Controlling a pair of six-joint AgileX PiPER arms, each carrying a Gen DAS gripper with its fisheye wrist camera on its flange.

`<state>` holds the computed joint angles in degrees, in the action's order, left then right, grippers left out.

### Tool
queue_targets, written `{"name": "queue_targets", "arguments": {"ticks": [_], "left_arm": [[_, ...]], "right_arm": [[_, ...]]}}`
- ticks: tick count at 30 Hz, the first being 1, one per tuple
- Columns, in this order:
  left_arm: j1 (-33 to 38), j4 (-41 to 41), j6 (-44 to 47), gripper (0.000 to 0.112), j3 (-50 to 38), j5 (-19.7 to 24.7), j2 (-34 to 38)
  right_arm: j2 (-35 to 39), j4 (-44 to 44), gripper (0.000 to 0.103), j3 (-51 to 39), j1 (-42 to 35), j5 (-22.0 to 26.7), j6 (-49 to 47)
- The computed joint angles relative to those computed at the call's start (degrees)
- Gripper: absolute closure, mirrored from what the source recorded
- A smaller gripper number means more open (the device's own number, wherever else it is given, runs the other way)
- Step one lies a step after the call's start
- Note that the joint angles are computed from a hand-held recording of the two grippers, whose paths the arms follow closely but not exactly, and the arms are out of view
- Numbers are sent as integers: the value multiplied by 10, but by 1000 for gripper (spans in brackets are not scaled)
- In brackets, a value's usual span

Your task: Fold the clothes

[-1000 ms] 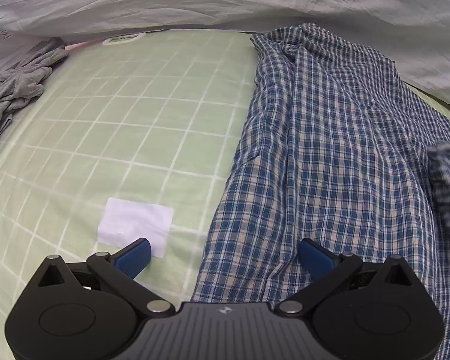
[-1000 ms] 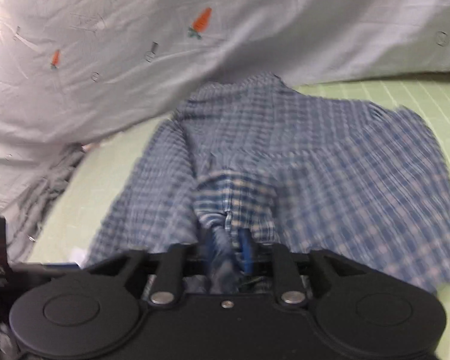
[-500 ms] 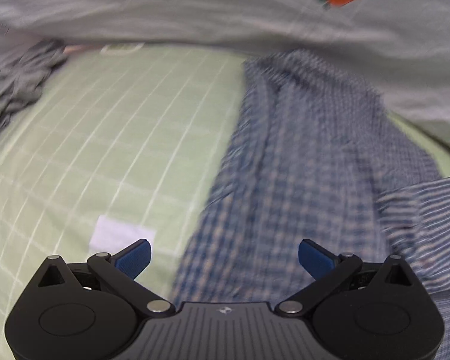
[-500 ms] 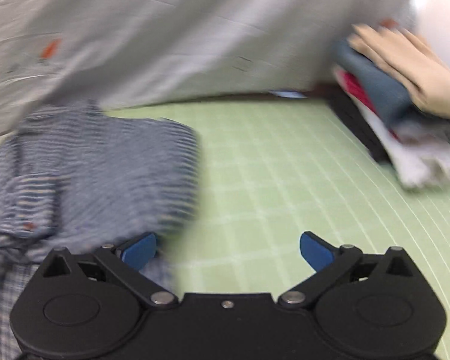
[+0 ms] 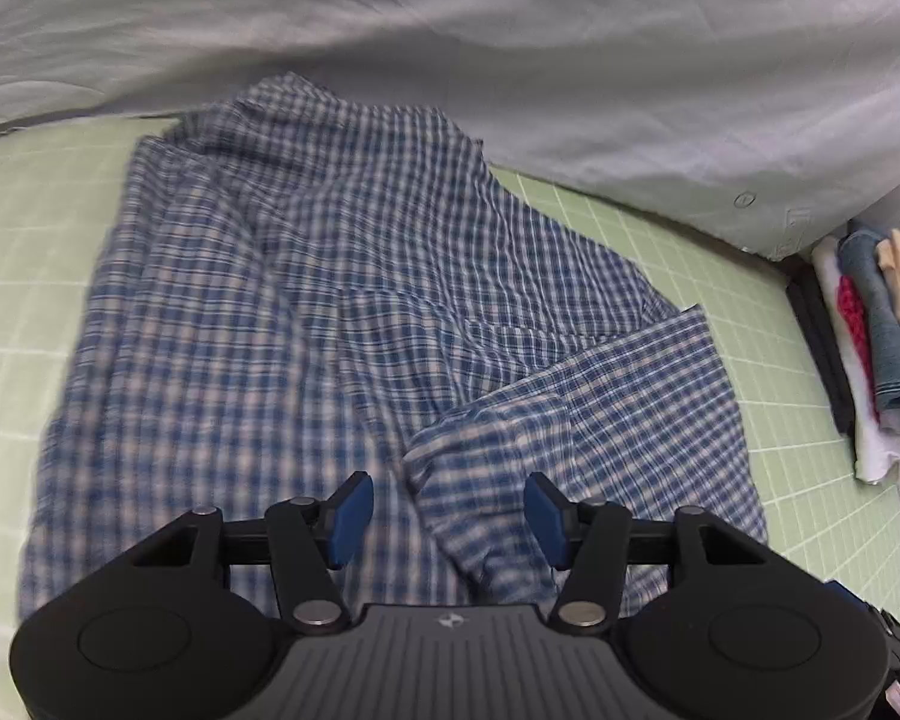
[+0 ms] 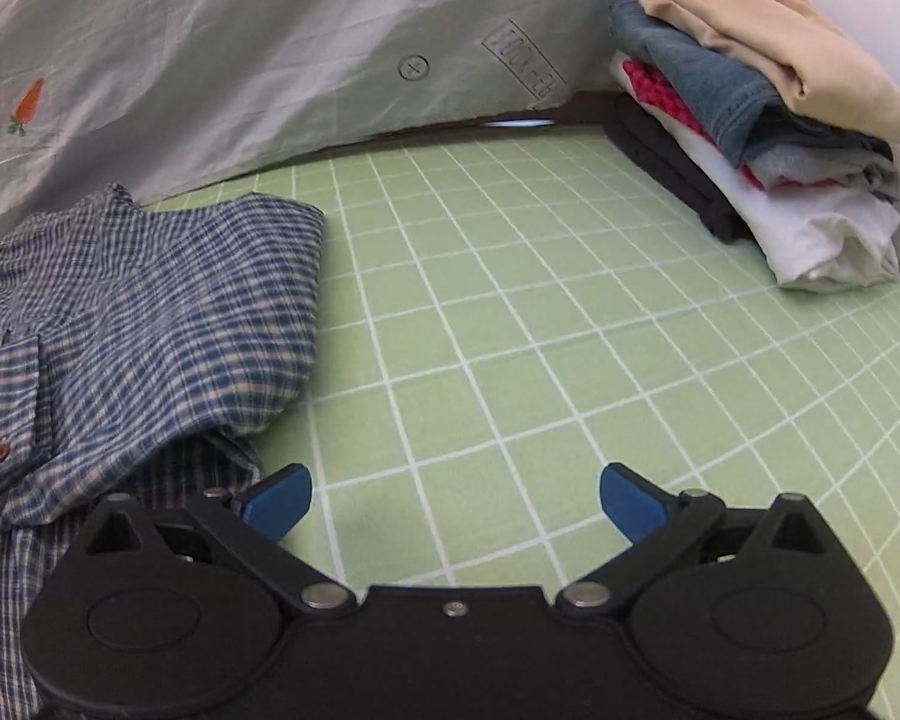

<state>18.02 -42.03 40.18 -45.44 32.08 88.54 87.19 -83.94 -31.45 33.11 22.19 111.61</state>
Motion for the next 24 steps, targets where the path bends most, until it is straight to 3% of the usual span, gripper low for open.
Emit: {"name": "queue_targets", "arguments": {"ticks": [6,8,9,10,13,19,24], "left_arm": [[-40,9,8,56,-10,-36,31],[-39,-14,44,71,-8,-36,31],[-37,-25,60,91,-8,-33,32],[-36,-33,70,99,-9,-29,34],[-17,-76,118,102,3,-22,20],[81,-168,230,103,5,50,-20],[195,-191,253,103,-55,97,17]], "right_arm": [[15,27,0,-4,-8,-6,-19],[17,41,0,-4,-5,-3,-31],[17,51,0,-5,-2,1,-41],[17,62,0,-6,0,5,-51],[15,93,0,-13,12,16,-78],[-1,131,0,-23,81,87,-81],[3,193,0,-37,149,140,-99]]}}
